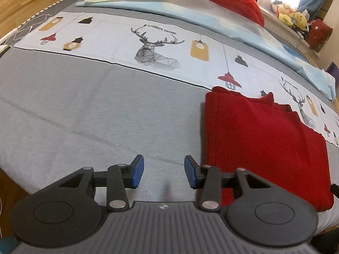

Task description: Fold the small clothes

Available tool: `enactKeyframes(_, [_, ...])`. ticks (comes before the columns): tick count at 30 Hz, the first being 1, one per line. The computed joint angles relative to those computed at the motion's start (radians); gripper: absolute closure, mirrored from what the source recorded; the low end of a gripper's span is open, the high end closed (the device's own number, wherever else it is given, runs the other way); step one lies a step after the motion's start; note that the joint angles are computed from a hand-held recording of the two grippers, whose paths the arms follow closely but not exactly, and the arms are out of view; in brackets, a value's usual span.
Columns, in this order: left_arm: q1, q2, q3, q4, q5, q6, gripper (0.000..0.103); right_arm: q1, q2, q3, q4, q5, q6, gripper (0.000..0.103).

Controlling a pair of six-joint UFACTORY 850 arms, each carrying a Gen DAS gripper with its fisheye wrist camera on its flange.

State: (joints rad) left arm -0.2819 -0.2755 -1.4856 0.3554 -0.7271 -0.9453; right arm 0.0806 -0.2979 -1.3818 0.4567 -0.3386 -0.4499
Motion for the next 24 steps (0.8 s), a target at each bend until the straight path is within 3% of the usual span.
enactKeyframes(5, [0.021,0.046,0.053,0.005,0.004,-0.018,0.056,0.086,-0.031,-0.036,-0.231,0.001,0.308,0.046])
enactKeyframes(8, [0.041,0.084,0.093,0.007,0.006,-0.041,0.056,0.148,-0.039,-0.037,-0.28,0.001,0.364,0.046])
enactKeyframes(12, [0.065,0.137,0.144,0.015,0.009,-0.076,0.054,0.226,-0.053,-0.04,-0.145,-0.034,0.198,0.046])
enactKeyframes(17, [0.094,0.185,0.199,0.01,0.0,-0.099,0.054,0.316,-0.059,-0.027,0.074,-0.054,-0.168,0.046])
enactKeyframes(21, [0.111,0.213,0.23,0.013,-0.002,-0.117,0.054,0.368,-0.095,-0.064,0.007,-0.118,-0.273,0.046])
enactKeyframes(24, [0.121,0.219,0.239,-0.001,-0.007,-0.114,0.054,0.411,-0.124,-0.073,-0.164,-0.083,-0.249,0.046])
